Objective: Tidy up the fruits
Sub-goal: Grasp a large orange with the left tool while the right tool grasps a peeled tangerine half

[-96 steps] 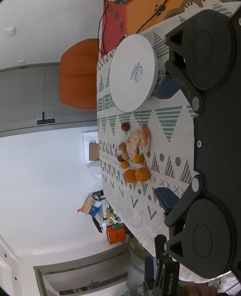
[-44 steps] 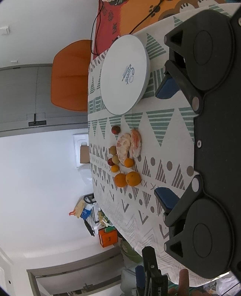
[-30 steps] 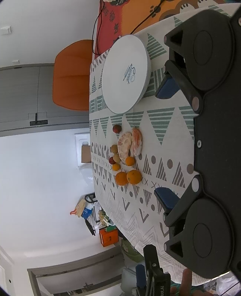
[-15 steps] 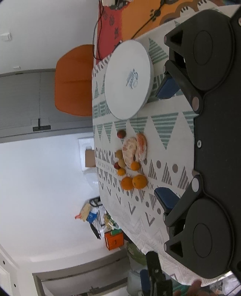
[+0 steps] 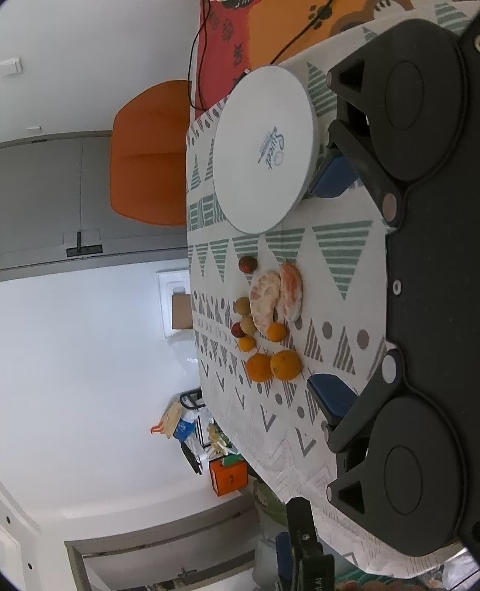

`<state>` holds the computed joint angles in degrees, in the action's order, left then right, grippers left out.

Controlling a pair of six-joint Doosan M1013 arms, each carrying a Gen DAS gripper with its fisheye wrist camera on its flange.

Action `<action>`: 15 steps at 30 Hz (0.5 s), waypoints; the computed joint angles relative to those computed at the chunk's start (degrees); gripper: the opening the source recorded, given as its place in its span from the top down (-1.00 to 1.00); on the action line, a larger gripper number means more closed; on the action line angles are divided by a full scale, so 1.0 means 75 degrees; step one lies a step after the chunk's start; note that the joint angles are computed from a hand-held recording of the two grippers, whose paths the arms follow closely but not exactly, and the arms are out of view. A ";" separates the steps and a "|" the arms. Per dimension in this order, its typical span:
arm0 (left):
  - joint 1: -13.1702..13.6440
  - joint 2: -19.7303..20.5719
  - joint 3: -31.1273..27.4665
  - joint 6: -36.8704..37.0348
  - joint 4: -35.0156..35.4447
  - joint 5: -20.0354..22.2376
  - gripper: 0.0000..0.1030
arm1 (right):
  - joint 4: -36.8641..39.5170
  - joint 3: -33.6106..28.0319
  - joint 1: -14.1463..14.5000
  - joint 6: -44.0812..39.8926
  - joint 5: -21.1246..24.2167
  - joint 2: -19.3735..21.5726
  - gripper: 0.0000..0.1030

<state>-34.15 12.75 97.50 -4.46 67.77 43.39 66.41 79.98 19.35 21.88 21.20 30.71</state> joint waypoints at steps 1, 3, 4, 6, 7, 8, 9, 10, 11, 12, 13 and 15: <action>0.0020 0.0025 -0.0022 -0.0023 0.0050 -0.0035 -0.96 | -0.0013 -0.0035 -0.0013 0.0059 0.0008 0.0025 -1.00; 0.0053 0.0085 -0.0077 -0.0060 0.0164 -0.0092 -0.96 | -0.0093 -0.0126 -0.0039 0.0195 0.0035 0.0090 -1.00; 0.0074 0.0115 -0.0109 -0.0057 0.0199 -0.0139 -0.96 | -0.0193 -0.0173 -0.0046 0.0306 0.0038 0.0122 -1.00; 0.0135 0.0179 -0.0191 0.0046 0.0174 -0.0285 -0.93 | -0.0374 -0.0259 -0.0058 0.0416 0.0073 0.0182 -1.00; 0.0167 0.0217 -0.0236 0.0135 0.0138 -0.0358 -0.89 | -0.0361 -0.0289 -0.0059 0.0352 0.0071 0.0208 -1.00; 0.0193 0.0255 -0.0281 0.0227 0.0103 -0.0406 -0.88 | -0.0282 -0.0294 -0.0061 0.0254 0.0052 0.0221 -1.00; 0.0212 0.0290 -0.0318 0.0285 0.0088 -0.0433 -0.86 | -0.0286 -0.0327 -0.0063 0.0269 0.0053 0.0249 -1.00; 0.0235 0.0328 -0.0354 0.0325 0.0077 -0.0465 -0.82 | -0.0364 -0.0382 -0.0069 0.0390 0.0097 0.0285 -0.99; 0.0263 0.0370 -0.0399 0.0396 0.0022 -0.0498 -0.78 | -0.0422 -0.0433 -0.0079 0.0494 0.0166 0.0320 -0.99; 0.0294 0.0406 -0.0442 0.0477 -0.0057 -0.0545 -0.76 | -0.0516 -0.0502 -0.0085 0.0634 0.0247 0.0365 -0.99; 0.0323 0.0442 -0.0488 0.0556 -0.0146 -0.0585 -0.72 | -0.0594 -0.0559 -0.0082 0.0748 0.0306 0.0403 -0.98; 0.0384 0.0534 -0.0607 0.0766 -0.0370 -0.0636 -0.68 | -0.0692 -0.0661 -0.0080 0.0892 0.0424 0.0482 -0.98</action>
